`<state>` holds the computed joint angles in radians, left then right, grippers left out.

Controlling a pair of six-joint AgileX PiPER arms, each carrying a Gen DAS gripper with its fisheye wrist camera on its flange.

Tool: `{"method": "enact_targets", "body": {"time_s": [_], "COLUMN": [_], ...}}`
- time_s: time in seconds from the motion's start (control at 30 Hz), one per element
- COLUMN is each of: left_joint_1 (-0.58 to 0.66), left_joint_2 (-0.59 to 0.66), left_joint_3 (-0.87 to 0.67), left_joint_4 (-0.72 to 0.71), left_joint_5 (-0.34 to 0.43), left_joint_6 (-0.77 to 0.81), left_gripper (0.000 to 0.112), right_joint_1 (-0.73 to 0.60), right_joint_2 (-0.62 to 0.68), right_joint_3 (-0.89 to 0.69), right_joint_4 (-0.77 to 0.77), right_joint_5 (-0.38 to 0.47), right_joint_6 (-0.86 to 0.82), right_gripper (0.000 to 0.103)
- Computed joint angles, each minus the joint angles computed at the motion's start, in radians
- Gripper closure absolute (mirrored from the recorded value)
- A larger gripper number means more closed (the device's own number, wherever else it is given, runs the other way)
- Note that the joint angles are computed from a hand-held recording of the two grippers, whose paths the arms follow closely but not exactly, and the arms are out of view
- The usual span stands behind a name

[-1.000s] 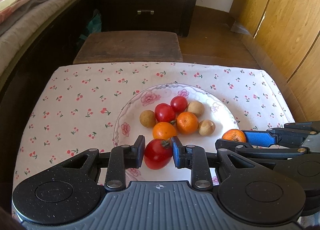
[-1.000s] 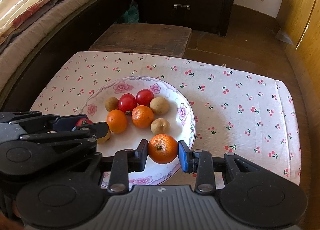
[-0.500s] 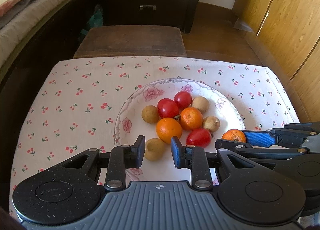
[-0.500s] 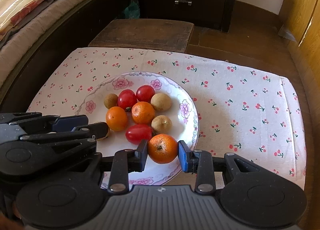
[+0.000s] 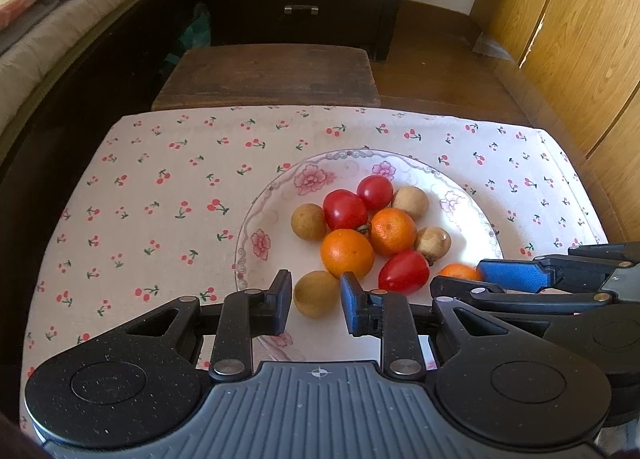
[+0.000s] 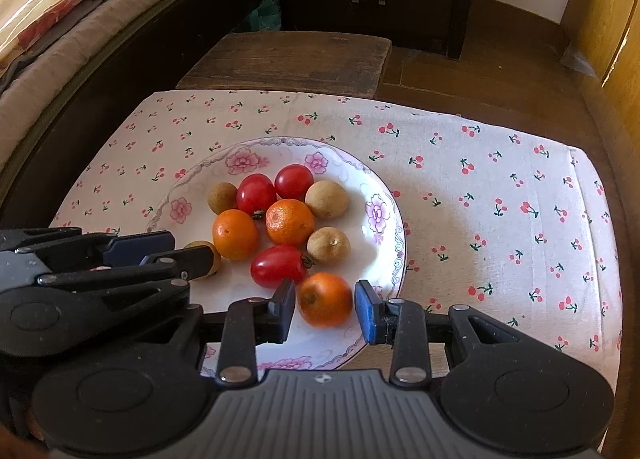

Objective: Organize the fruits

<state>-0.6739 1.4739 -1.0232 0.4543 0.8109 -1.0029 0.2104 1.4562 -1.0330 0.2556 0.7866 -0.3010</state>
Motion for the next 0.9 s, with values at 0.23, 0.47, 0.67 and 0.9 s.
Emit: {"method": "enact_targets", "body": {"time_s": [0.23,0.47,0.67,0.9], "left_joint_1": [-0.011,-0.032,-0.056,-0.103], "left_joint_2": [-0.011,-0.035,-0.059,-0.078], "left_joint_3": [0.003,0.001,0.001,0.009], "left_joint_4": [0.018,0.039,0.058,0.101], "left_joint_5": [0.019,0.029,0.048,0.094], "left_joint_6": [-0.008,-0.025,-0.040,-0.070], "left_gripper": [0.077,0.073,0.068,0.058], "right_joint_1": [0.007,-0.012,-0.019,-0.008], "right_joint_2": [-0.006,-0.038,-0.080,-0.131], "right_joint_3": [-0.001,-0.003,0.001,0.024], "right_joint_4": [-0.016,-0.034,-0.047,-0.089], "right_joint_5": [0.002,0.019,0.048,0.060], "right_joint_6": [0.011,0.027,0.046,0.078], "right_gripper": [0.065,0.057,0.055,0.049]}}
